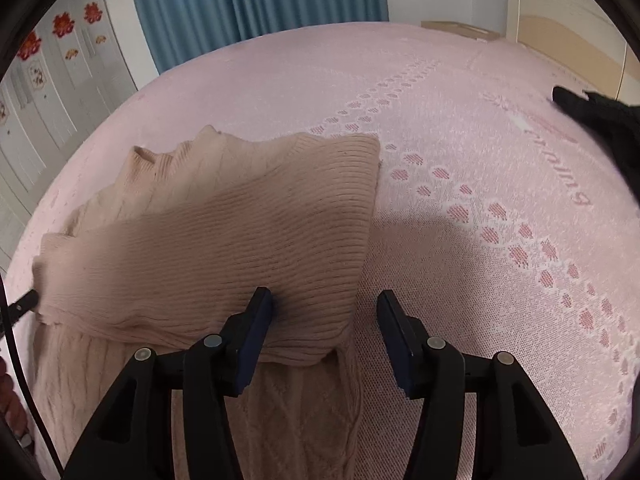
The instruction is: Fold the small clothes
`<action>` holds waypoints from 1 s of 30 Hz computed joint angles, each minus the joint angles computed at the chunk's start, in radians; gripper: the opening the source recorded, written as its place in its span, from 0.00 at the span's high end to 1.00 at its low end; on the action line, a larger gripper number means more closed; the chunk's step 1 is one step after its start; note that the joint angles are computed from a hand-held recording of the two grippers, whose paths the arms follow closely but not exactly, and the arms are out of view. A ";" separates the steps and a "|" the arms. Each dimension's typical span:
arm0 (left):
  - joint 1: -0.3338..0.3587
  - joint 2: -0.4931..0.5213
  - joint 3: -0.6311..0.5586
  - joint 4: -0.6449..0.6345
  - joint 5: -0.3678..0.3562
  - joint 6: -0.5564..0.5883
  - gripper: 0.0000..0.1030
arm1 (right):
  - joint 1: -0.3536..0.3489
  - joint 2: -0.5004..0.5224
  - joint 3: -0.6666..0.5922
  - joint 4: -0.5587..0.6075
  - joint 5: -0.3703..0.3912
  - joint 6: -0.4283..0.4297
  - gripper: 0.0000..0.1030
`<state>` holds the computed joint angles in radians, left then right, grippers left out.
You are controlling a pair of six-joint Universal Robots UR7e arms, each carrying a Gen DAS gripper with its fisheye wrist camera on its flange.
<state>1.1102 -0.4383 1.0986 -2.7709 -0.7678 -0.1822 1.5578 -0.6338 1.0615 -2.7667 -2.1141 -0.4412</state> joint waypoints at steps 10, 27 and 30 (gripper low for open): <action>-0.045 -0.089 0.168 -0.036 0.060 -0.011 0.71 | 0.034 -0.144 0.223 -0.150 -0.115 -0.027 0.44; -0.244 -0.404 0.714 -0.012 0.091 -0.372 0.59 | 0.084 -0.570 0.827 -0.199 -0.026 0.122 0.48; -0.287 -0.399 0.793 -0.103 0.102 -0.379 0.39 | 0.087 -0.593 0.912 -0.277 -0.022 0.142 0.48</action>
<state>0.8231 -0.8373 1.8919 -2.8738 -0.6661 -0.5611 1.6446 -1.2266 1.9733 -3.0438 -2.1364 -0.2994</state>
